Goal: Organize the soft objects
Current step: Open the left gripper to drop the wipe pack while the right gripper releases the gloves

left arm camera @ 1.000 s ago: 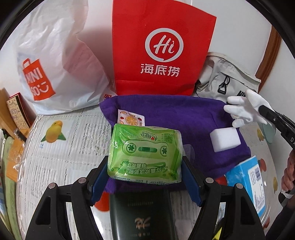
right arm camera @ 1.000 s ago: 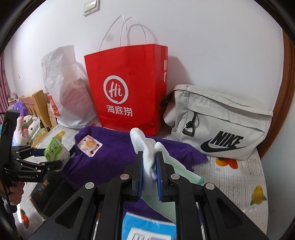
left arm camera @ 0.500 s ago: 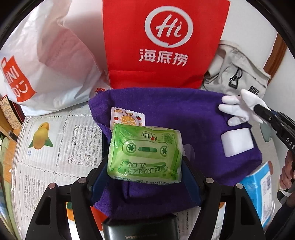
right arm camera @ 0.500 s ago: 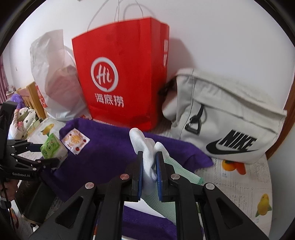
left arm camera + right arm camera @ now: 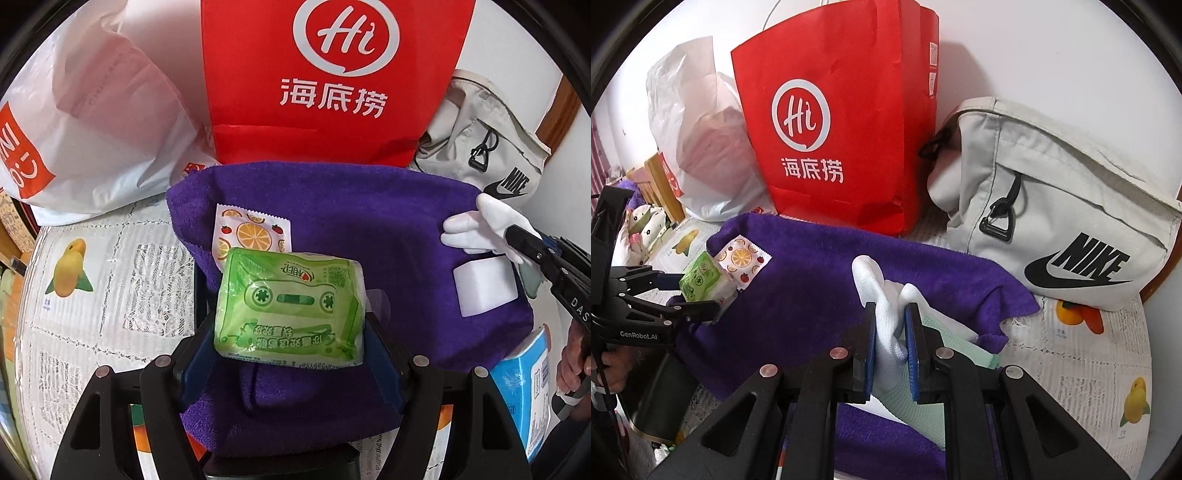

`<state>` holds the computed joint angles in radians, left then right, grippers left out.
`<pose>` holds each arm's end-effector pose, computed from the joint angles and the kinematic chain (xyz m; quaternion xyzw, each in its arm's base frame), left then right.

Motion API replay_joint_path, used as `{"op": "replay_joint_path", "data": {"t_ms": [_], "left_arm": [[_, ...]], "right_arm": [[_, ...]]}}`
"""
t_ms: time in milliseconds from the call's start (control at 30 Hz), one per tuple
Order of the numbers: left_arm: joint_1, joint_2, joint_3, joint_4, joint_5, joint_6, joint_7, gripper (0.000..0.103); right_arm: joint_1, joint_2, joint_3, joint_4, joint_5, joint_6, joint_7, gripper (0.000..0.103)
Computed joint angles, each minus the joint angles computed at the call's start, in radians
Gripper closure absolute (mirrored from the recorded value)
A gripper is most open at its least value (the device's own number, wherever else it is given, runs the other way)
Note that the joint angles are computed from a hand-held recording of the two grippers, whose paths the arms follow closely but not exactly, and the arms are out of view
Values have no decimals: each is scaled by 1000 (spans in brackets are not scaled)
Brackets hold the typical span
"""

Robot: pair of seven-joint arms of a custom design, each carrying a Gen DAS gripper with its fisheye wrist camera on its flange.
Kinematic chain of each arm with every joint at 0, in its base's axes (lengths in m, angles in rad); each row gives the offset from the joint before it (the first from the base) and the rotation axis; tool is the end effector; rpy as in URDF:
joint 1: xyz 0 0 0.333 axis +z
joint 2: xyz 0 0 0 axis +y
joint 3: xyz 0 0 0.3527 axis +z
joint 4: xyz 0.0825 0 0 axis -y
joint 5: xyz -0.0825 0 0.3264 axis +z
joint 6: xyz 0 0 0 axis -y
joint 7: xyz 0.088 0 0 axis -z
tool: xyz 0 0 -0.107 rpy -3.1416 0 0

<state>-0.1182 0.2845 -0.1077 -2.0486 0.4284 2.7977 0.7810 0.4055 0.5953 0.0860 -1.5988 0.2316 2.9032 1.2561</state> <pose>0.5766 -0.1470 0.4248 -0.7512 0.6109 -0.1914 0.1607 0.6434 0.3115 0.4305 -0.8202 0.4493 -0.1559 0.3179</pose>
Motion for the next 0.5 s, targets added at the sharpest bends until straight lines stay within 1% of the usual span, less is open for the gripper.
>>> {"op": "replay_joint_path", "data": {"t_ms": [33,100,133,200,267,400,500], "left_arm": [[-6,1,6,2,8,-6,-10,27],[-16,0,16,5,31,-12,-27,25],[-17,-5,17,0,39,-10,-32,24],[-2,-17,4,-15,24,8,-19,23],[2,-26,-1,-22,12,8,-16,23],[-9,-59,9,-43,45,2,-42,23],[-18,-107,20,-80,97,-1,-90,23]], "right_arm": [[0,1,1,1,0,-6,0,82],[-1,2,4,6,4,-18,1,60],[-7,0,13,2,10,-16,-6,54],[-24,-12,43,-23,32,22,-32,43],[-28,-22,53,-38,46,41,-44,37],[-19,-50,48,-69,63,61,-38,36],[-13,-84,43,-109,74,77,-24,36]]}}
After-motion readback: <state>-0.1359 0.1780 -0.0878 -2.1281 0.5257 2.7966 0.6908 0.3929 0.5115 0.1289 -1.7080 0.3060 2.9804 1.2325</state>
